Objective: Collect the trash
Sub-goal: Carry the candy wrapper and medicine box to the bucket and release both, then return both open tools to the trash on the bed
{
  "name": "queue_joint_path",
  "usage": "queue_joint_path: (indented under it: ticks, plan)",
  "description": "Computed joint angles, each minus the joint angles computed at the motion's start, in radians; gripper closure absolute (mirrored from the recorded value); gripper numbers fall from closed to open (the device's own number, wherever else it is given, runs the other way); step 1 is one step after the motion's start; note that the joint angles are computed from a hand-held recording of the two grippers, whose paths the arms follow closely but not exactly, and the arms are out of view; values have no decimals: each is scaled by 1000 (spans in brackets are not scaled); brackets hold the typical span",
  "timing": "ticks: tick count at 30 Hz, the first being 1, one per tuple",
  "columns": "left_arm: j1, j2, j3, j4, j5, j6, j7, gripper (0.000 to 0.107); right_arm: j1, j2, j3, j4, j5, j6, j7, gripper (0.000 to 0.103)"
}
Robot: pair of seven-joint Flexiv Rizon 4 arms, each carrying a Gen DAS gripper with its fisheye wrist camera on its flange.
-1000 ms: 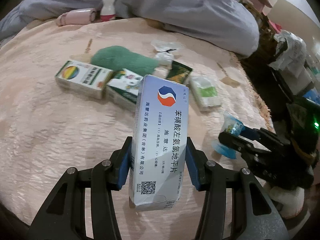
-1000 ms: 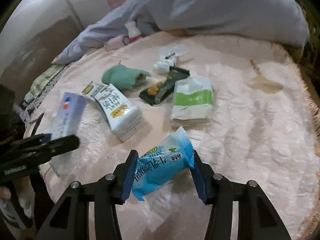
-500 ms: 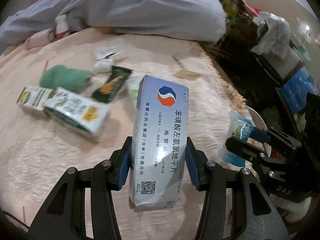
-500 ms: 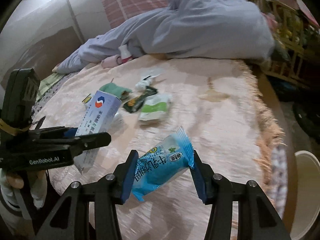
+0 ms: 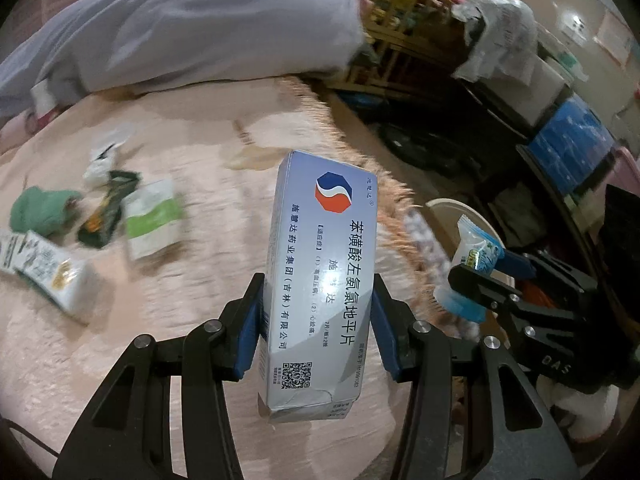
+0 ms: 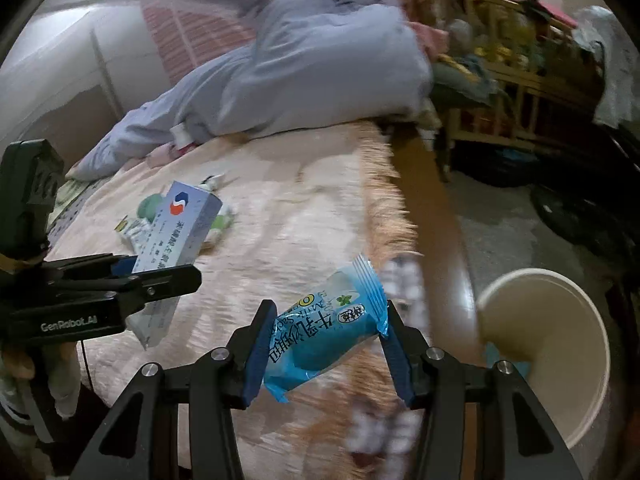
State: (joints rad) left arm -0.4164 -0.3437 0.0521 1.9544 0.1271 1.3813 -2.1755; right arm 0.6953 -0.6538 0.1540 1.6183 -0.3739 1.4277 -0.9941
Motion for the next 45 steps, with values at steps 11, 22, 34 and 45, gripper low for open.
queue_joint_path:
  ticks: [11,22,34,45]
  plan:
    - [-18,-134,-73,-171,-77,-22,110,59,-9,72,-129,140,-38,48,112,53]
    - [-7,-272,-175,-320,-235,-16,265,59,-44,90,-199,224,-74,70,218,53]
    - [32,-385,-305,-422,-393,17,417,53,-14,86,-307,272,-117,72,332,48]
    - [-54,-328,-161,-376,-371,5,365,49,-32,85,-306,277,-165,69,386,29]
